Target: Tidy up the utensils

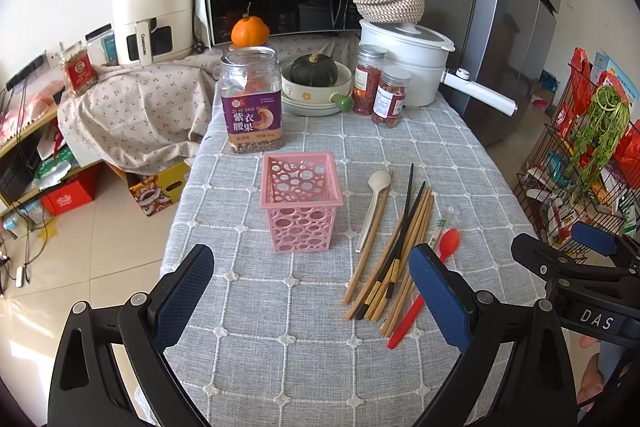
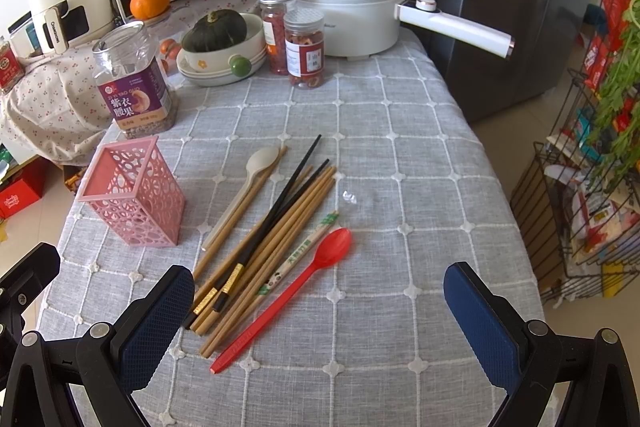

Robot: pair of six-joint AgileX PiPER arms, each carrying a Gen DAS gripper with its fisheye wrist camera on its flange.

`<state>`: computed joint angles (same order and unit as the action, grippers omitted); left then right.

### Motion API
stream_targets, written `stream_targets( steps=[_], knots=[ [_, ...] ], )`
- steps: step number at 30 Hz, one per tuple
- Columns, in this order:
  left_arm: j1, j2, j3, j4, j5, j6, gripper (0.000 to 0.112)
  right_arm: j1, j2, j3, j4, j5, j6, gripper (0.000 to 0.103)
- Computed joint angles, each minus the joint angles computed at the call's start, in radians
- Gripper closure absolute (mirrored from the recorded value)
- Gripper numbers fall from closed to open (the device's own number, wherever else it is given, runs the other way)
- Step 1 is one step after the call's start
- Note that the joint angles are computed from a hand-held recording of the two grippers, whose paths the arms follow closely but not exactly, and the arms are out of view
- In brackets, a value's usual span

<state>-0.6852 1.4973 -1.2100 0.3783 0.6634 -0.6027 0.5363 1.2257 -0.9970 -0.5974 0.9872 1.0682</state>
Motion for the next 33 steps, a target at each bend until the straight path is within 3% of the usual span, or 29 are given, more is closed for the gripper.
stream_targets(
  steps=[24,30,33],
  knots=[
    [-0.011,0.001,-0.001,0.017,0.008,-0.017,0.013,-0.014,0.005,0.0,0.02,-0.008,-0.009,0.001],
    [-0.013,0.01,-0.007,0.023,-0.007,-0.011,0.013,-0.081,0.006,-0.018,0.073,-0.022,-0.082,0.001],
    [0.002,0.044,-0.058,-0.037,0.013,0.064,0.013,-0.164,-0.001,-0.024,0.152,-0.061,-0.177,0.001]
  ],
)
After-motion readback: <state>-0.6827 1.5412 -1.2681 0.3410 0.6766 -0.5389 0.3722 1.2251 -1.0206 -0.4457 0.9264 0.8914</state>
